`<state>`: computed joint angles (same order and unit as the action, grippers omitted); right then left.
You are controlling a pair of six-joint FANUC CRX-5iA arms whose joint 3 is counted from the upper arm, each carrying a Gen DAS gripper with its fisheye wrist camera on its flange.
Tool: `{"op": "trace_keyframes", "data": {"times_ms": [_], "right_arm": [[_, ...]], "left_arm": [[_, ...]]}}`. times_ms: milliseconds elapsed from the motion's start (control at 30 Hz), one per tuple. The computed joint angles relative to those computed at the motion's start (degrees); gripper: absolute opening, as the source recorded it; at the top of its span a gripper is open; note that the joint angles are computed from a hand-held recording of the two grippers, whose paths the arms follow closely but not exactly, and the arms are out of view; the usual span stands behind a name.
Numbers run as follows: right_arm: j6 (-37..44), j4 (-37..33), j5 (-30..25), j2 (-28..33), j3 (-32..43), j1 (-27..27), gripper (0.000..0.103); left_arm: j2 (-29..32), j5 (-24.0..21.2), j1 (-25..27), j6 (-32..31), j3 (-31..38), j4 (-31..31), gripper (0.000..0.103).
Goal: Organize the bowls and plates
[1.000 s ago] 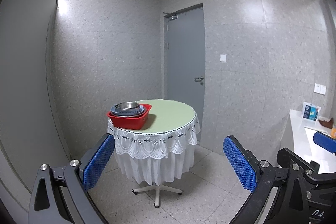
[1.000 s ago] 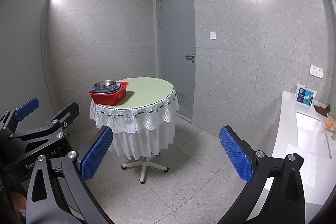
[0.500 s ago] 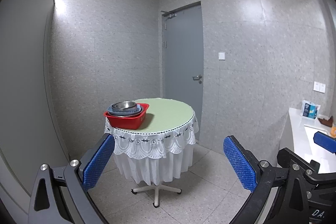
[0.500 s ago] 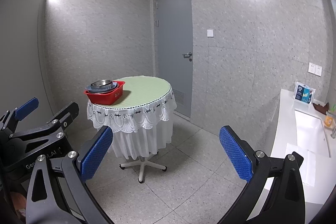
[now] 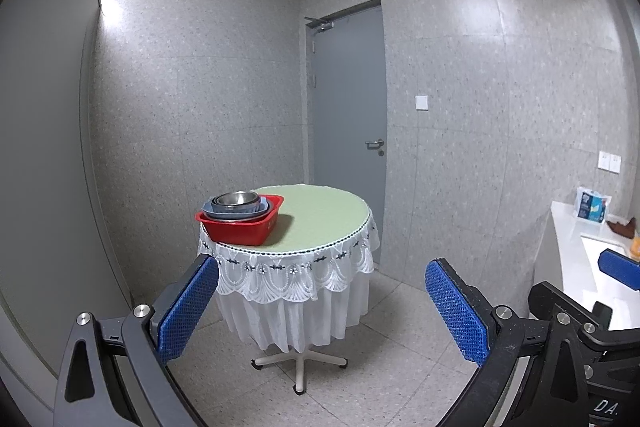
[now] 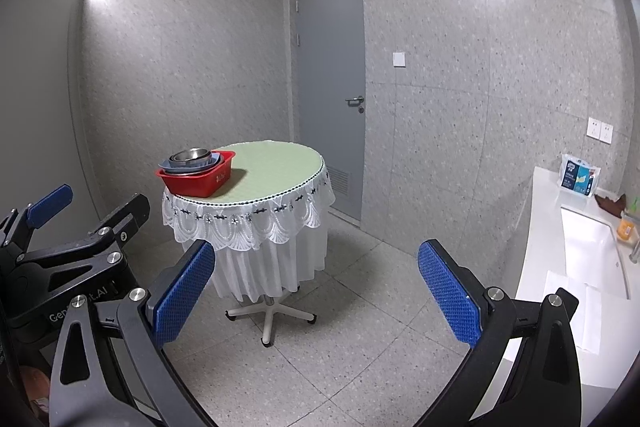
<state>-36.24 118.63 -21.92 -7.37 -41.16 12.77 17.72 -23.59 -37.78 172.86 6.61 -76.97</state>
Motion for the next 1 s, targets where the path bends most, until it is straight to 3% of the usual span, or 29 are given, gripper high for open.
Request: {"op": "trace_keyframes", "data": {"times_ms": [467, 1000], "right_arm": [[0.70, -0.45, 0.70, 0.45, 0.64, -0.57, 0.103], [6.09, -6.58, 0.46, 2.21, 2.60, 0.68, 0.103]], "left_arm": [[0.40, 1.41, 1.13, -1.53, 0.46, 1.27, 0.102], [1.28, 1.42, 1.97, -5.80, 2.09, 4.91, 0.102]]}}
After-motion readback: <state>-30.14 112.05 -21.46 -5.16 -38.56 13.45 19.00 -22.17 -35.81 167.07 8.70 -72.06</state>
